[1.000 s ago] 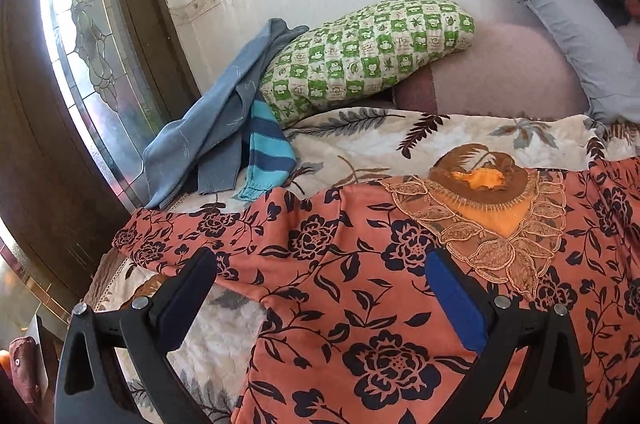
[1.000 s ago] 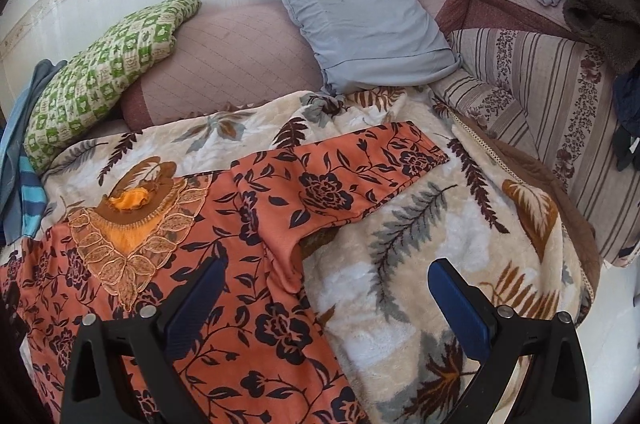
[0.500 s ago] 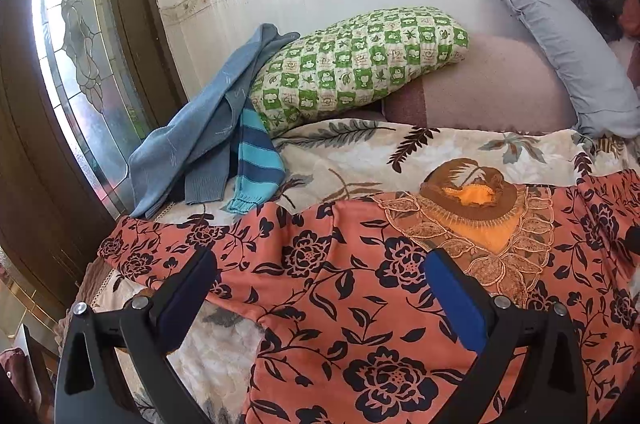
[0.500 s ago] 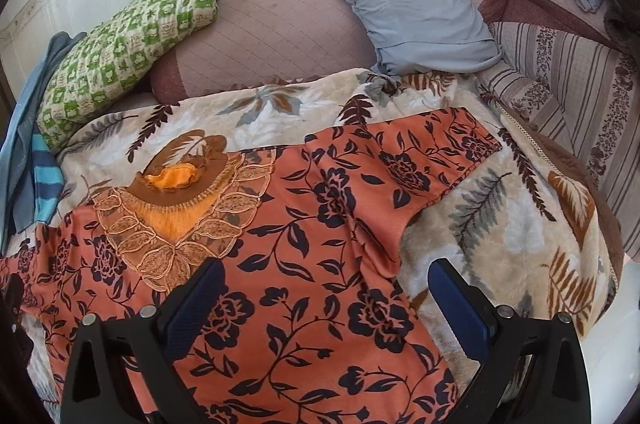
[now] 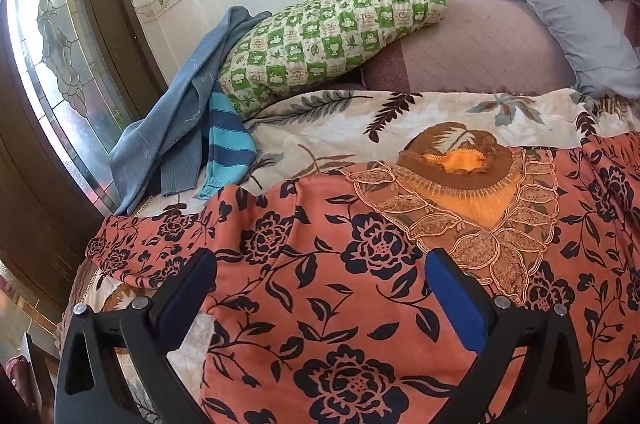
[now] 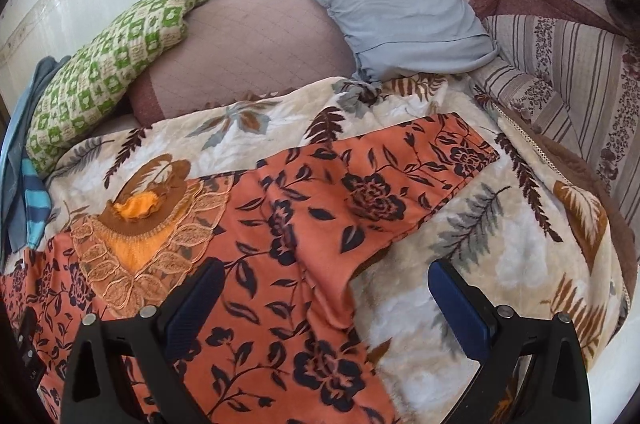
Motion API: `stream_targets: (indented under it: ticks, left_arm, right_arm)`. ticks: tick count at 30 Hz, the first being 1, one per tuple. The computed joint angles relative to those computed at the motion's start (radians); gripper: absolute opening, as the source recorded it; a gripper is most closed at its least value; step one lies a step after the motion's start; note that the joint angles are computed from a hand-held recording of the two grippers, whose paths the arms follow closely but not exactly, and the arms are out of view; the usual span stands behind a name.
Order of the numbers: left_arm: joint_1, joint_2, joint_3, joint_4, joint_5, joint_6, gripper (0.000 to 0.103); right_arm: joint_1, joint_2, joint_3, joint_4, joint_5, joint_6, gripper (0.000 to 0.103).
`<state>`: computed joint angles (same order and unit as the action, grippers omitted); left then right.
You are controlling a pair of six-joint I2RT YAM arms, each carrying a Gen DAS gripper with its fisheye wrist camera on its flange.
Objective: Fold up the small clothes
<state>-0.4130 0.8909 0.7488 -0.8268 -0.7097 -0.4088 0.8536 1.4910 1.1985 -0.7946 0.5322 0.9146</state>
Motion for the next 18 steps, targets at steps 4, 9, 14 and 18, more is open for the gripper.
stream_targets:
  ticks: [4,9,14,18]
  left_arm:
    - [-0.004,0.103,0.021,0.059,0.057,-0.035,0.103]
    - [-0.016,0.211,0.047,0.127,0.100,-0.067,0.103]
    - [0.029,0.266,0.054,0.156,0.159,-0.057,0.103]
    - [0.103,0.276,0.050,0.163,0.226,-0.050,0.103]
  right_arm:
    - [-0.255,-0.140,-0.195,0.212,-0.173,-0.149,0.103]
    - [-0.633,-0.224,-0.427,0.538,-0.529,-0.119,0.101]
    - [-0.885,-0.093,-0.546,0.852,-0.818,0.013,0.090]
    - [-0.969,0.090,-0.548,1.046,-0.931,0.096,0.079]
